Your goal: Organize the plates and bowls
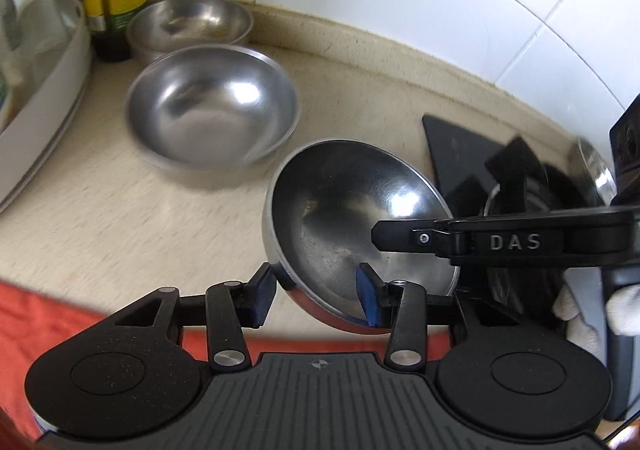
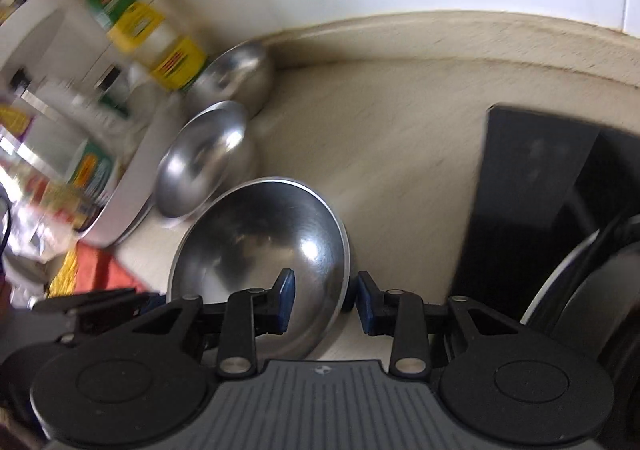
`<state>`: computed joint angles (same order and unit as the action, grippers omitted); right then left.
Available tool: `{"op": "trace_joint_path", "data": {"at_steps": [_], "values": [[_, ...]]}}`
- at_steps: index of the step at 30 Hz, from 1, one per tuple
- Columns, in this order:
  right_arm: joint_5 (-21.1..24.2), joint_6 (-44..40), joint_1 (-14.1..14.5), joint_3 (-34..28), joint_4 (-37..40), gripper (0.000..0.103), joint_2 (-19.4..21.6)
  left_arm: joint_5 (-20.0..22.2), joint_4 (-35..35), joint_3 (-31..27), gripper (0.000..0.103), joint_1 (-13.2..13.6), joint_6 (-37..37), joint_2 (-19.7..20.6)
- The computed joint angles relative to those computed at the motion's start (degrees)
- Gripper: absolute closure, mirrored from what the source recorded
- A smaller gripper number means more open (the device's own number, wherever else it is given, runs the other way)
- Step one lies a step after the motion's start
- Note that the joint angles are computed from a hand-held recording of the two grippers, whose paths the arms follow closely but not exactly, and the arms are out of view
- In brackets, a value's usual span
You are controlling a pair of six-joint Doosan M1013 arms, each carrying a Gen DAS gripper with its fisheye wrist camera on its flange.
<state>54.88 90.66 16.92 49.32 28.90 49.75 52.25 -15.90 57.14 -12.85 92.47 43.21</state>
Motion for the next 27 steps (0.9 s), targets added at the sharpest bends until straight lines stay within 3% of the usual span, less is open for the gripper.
{"op": "trace_joint_path", "data": {"at_steps": [8, 17, 22, 27], "values": [[3.0, 0.4, 1.9, -1.0, -4.1, 0.068, 0.0, -2.8, 0.2, 5.0, 0.045, 1.7, 0.4, -3.1], [-1.8, 1.9, 1.7, 0.6, -7.5, 0.067, -2.8, -7.7, 4.2, 5.8, 0.034, 2.9, -2.6, -5.2], [-0.5, 4.1, 1.6, -7.0, -7.5, 0.065, 0.7, -7.4, 7.0, 0.2, 0.021, 2.9, -7.8, -2.5], [3.6, 6.4, 1.5, -18.4, -8.0, 0.063, 6.7, -5.8, 9.4, -7.7, 0.020, 2.8, -14.2, 2.1]]}}
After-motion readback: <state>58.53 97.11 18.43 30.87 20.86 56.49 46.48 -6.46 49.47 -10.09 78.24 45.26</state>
